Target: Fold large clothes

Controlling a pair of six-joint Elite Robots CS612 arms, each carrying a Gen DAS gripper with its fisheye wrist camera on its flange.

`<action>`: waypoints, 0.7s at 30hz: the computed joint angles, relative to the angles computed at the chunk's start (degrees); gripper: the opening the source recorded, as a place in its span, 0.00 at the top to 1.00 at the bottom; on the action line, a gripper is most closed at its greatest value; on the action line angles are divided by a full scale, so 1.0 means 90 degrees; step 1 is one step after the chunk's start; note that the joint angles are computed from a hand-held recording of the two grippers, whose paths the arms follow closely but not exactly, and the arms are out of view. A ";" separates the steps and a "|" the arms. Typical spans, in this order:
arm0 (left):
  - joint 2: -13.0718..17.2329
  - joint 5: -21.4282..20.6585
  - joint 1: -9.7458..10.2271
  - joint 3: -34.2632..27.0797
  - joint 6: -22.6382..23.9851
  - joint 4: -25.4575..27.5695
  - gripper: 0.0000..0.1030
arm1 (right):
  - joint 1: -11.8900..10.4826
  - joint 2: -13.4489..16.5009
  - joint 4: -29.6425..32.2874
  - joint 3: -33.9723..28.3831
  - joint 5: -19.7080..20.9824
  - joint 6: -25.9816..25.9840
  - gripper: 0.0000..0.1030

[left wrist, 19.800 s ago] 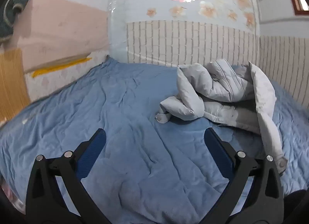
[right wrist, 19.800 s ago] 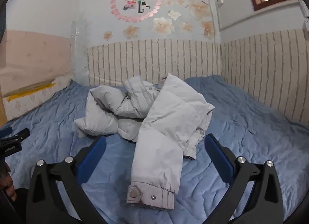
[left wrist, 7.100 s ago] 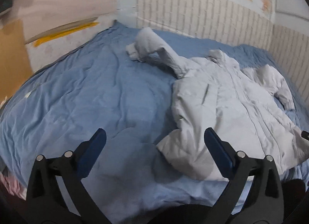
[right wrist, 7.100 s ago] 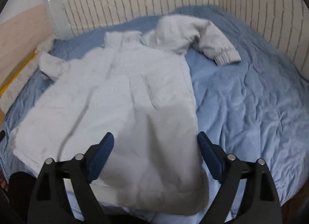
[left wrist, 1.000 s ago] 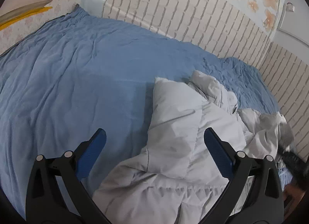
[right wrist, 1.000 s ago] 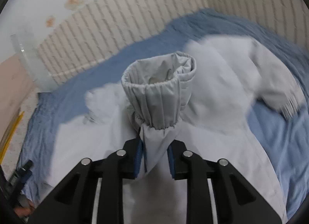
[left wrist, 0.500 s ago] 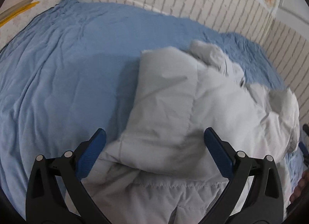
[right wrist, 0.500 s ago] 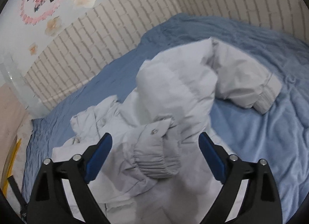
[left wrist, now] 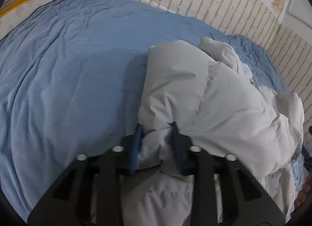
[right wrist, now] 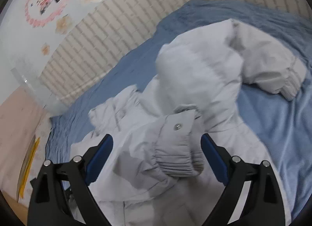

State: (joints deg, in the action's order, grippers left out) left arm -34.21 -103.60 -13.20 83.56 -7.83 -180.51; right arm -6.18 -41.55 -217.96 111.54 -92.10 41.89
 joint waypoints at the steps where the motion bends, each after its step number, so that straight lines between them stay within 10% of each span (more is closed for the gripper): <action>1: -0.0007 0.0017 0.0005 0.0011 -0.0011 -0.0020 0.83 | 0.0013 0.0011 -0.0005 -0.0018 0.0032 -0.0051 0.11; 21: -0.0183 0.0424 0.0175 0.0214 -0.0129 -0.0885 0.96 | 0.0119 -0.0014 0.0006 -0.0069 -0.0315 -0.0402 0.11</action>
State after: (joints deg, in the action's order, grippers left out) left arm -35.86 -99.78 -11.62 85.49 -8.99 -188.47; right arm -5.11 -41.67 -217.91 110.92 -94.93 38.27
